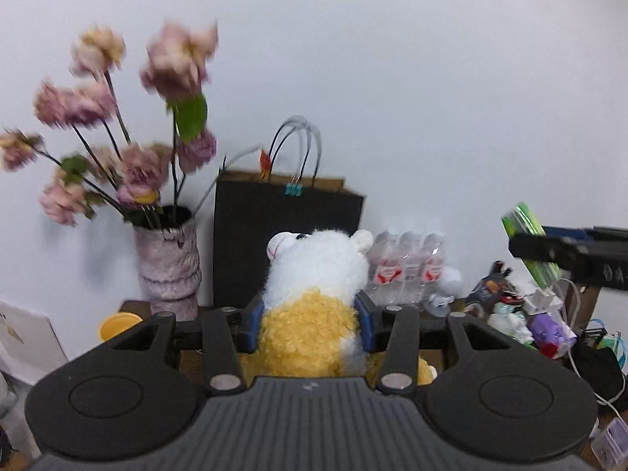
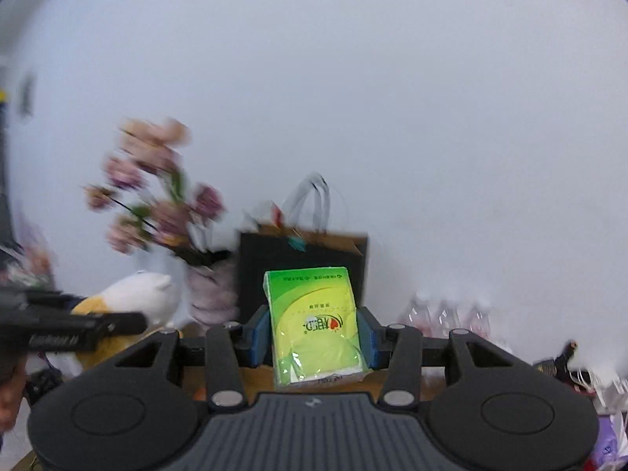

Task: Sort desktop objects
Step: 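Carry the tissue pack into the box with the right tool while the left tool drops the plush toy in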

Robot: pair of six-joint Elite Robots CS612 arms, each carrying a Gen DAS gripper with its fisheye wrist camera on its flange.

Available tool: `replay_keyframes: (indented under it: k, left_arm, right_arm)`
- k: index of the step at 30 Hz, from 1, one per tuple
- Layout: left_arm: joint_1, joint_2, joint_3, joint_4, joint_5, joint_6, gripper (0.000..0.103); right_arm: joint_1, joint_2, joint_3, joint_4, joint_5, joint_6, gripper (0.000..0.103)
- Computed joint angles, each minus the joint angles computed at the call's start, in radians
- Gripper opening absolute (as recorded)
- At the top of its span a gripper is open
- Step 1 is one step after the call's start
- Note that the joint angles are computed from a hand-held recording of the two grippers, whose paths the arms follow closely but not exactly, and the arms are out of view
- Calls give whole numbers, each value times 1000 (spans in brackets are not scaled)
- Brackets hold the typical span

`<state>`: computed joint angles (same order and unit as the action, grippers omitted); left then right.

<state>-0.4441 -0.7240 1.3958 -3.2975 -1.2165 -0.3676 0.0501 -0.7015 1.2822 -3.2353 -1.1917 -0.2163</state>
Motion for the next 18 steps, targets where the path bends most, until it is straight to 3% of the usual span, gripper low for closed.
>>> replay_keyframes:
  k: [3, 8, 11, 15, 16, 17, 18]
  left_arm:
    - [51, 86, -128, 192, -105, -112, 46]
    - [90, 260, -355, 473, -134, -186, 46]
    - [104, 318, -430, 536, -173, -174, 46]
    - [111, 353, -487, 613, -206, -139, 51]
    - [112, 356, -489, 620, -209, -135, 52]
    - [112, 359, -493, 627, -212, -131, 54]
    - [113, 362, -496, 635, -215, -127, 60]
  right_arm:
    - [37, 104, -203, 289, -125, -6, 44]
    - [68, 311, -484, 597, -218, -8, 44]
    - [76, 419, -647, 738, -245, 5, 44]
    - [83, 519, -823, 951, -290, 14, 47]
    - [85, 546, -877, 1023, -301, 16, 49]
    - [86, 567, -920, 1081, -312, 25, 59]
    - [86, 568, -921, 1100, -321, 35, 64]
